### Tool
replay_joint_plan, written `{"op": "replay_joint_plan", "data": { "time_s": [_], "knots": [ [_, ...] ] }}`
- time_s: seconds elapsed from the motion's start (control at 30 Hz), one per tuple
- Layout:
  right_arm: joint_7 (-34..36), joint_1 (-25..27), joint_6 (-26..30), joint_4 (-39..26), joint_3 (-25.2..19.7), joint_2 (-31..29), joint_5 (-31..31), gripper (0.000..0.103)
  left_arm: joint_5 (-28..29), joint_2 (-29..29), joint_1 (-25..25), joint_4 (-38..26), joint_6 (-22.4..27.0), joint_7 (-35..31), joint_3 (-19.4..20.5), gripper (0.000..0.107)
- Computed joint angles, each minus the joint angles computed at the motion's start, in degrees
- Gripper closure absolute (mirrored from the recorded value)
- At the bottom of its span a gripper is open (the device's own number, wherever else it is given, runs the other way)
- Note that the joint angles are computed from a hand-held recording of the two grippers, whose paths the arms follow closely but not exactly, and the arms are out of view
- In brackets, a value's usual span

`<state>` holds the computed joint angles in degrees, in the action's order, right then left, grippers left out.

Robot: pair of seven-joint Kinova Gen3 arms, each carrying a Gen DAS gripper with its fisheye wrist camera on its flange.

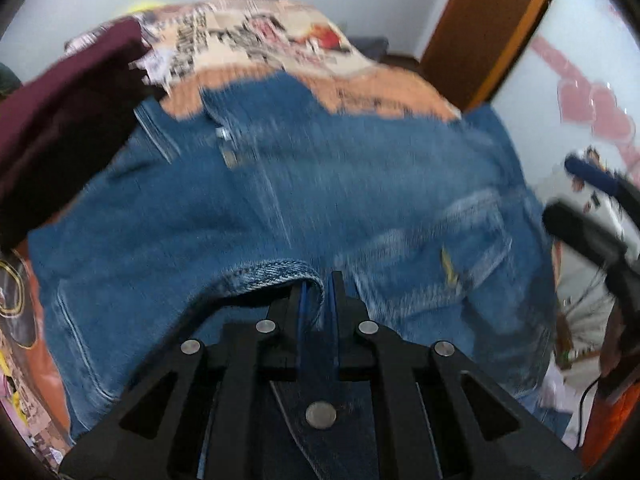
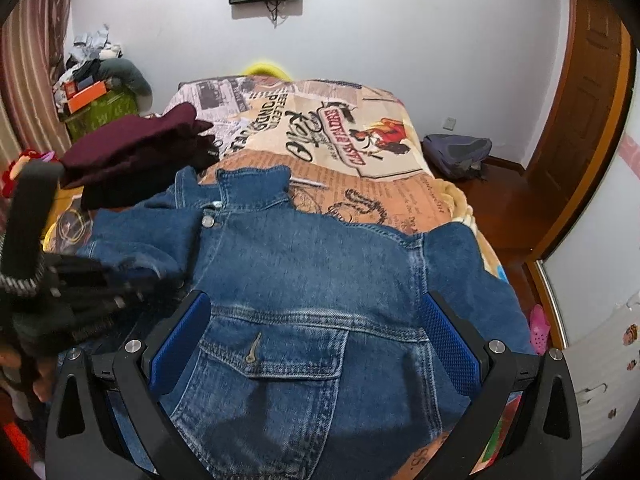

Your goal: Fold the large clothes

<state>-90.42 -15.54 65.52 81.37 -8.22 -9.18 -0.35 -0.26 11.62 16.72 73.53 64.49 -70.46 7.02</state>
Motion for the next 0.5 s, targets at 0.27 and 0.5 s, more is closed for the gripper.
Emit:
{"op": "replay_joint_plan", "data": {
  "time_s": [0.27,0.5],
  "knots": [
    [3.04,-1.81,1.41,-2.35,-0.91,1.32,-0.79,0.0,-3.73,-6.48,-0.17,2.54,1.23,1.16,-0.5,0.053],
    [5.09,-6.01,2.44,-6.85,-4.09,4.38,1.65,0.0,-12.71,-16.05,-3.67,6.21,0.37,3.58,0.26,0.04]
  ]
}}
